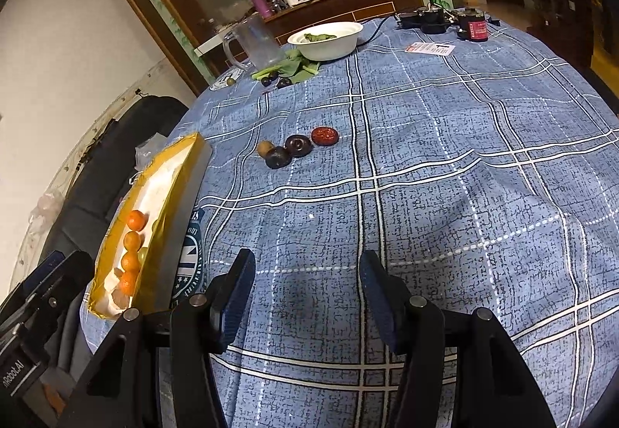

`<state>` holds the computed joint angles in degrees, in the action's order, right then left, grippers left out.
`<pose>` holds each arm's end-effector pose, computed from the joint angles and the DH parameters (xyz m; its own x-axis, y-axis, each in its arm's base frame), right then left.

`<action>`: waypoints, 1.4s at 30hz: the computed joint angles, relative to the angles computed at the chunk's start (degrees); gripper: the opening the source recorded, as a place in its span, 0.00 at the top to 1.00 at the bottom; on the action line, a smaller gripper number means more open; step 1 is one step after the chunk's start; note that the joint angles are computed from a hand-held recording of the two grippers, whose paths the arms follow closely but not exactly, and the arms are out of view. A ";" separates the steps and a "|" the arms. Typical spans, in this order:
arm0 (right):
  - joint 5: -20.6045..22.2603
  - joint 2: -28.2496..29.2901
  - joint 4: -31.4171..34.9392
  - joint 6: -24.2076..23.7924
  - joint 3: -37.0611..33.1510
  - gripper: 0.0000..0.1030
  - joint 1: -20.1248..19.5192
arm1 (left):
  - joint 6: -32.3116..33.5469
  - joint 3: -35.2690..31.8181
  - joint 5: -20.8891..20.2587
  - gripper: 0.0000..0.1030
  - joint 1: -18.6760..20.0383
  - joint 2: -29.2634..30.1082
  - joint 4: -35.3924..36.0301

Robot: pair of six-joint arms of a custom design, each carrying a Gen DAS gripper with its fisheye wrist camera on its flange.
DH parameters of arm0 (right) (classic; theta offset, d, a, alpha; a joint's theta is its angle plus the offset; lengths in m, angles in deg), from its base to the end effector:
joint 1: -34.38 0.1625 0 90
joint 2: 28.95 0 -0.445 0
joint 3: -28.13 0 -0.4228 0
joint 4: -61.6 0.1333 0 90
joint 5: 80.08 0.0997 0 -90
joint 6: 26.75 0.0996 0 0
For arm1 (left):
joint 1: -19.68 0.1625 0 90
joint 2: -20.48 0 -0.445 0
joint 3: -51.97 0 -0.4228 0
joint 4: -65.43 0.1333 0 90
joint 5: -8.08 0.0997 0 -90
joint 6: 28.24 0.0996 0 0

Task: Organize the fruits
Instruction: 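Grasp a red date with the right tool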

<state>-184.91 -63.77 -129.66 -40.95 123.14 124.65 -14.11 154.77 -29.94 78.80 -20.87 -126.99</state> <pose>0.1112 -0.7134 0.0427 -0.9370 -0.0263 0.3482 -0.2408 0.7710 -0.5896 -0.1527 -0.6679 0.1042 -0.6751 0.0349 -0.7369 0.5696 0.6595 -0.4906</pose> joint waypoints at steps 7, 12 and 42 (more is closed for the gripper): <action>0.35 -0.24 6.54 0.20 -3.83 0.42 -0.68 | -5.33 -0.72 -3.35 0.17 2.28 -1.00 4.64; -3.93 3.18 11.30 -1.95 -12.61 0.42 -0.41 | -8.04 -2.10 -6.14 0.17 4.05 -0.55 7.08; -2.79 7.41 22.17 -6.16 -24.66 0.65 -1.62 | -8.38 -7.38 -14.84 0.17 6.33 2.51 13.44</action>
